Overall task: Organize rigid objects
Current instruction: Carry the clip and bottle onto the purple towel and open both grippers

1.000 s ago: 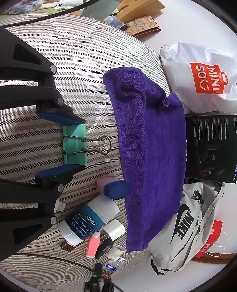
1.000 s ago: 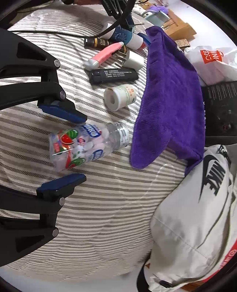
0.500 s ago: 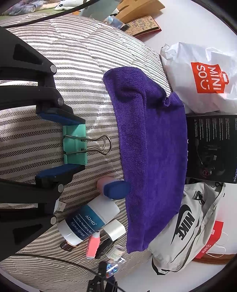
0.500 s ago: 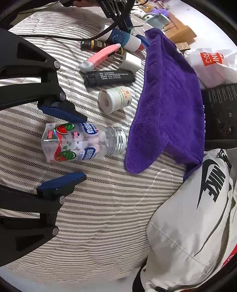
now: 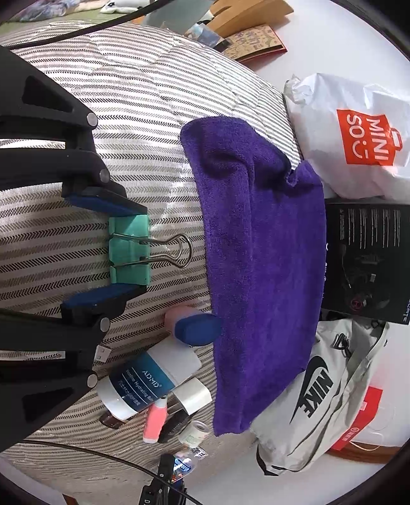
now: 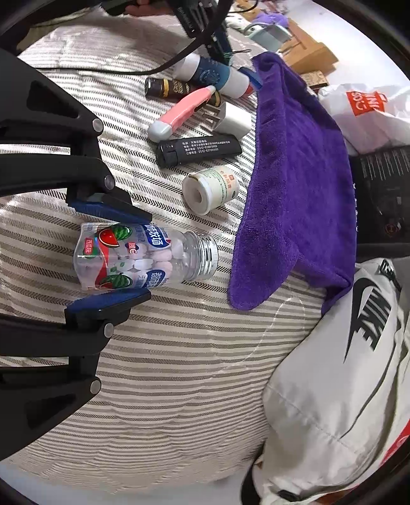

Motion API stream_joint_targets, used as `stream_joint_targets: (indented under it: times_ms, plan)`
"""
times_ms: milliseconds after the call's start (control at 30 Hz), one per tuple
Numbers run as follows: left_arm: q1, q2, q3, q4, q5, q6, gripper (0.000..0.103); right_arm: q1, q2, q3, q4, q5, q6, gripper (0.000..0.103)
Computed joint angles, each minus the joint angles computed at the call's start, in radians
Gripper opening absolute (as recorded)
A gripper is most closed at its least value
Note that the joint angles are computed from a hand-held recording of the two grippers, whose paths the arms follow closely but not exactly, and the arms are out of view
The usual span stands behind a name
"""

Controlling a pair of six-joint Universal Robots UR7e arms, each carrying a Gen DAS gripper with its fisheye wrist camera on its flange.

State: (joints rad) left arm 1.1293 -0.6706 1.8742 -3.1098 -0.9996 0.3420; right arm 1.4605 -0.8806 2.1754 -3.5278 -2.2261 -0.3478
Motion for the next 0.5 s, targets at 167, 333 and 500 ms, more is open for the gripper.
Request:
stream_joint_targets:
  times_ms: [167, 333, 500]
  plan:
    - [-0.006, -0.024, 0.010, 0.005, 0.006, -0.010, 0.039, 0.009, -0.033, 0.018, 0.018, 0.021, 0.035, 0.041]
    - [-0.010, -0.052, -0.002, 0.023, -0.001, -0.023, 0.039, 0.031, -0.049, 0.007, 0.049, 0.021, 0.049, 0.041]
    - [-0.019, -0.070, -0.029, 0.039, -0.015, -0.032, 0.039, 0.063, -0.061, -0.026, 0.085, 0.012, 0.038, 0.041]
